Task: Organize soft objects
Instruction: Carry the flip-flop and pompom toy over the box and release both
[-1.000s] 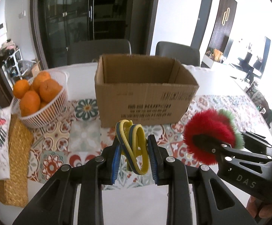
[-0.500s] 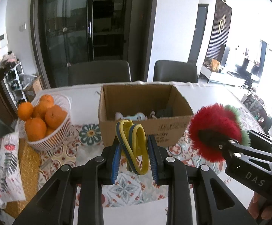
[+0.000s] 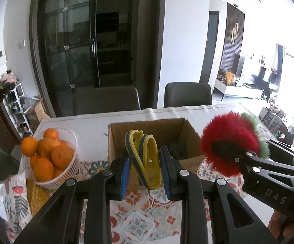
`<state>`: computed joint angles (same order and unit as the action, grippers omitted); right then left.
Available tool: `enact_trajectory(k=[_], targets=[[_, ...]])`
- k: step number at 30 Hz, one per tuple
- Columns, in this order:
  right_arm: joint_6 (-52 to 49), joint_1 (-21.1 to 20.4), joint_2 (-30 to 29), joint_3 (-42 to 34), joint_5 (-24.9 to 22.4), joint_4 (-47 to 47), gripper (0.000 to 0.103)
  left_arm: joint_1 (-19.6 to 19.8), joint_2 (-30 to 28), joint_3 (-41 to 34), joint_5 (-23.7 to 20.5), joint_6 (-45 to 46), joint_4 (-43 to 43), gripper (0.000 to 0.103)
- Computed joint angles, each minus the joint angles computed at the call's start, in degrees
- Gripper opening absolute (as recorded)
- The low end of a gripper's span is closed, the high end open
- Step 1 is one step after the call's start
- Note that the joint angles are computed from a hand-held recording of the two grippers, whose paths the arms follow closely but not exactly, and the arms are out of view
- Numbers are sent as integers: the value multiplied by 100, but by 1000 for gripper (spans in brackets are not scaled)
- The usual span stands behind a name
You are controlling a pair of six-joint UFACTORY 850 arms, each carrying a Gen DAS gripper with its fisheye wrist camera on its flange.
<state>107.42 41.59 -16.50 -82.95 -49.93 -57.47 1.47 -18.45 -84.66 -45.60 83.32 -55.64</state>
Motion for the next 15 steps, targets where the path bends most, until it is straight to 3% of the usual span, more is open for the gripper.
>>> enact_trajectory(k=[15], targets=[[-757, -579, -201, -333, 491, 479, 46, -342, -754, -1161, -232, -947, 662, 28]])
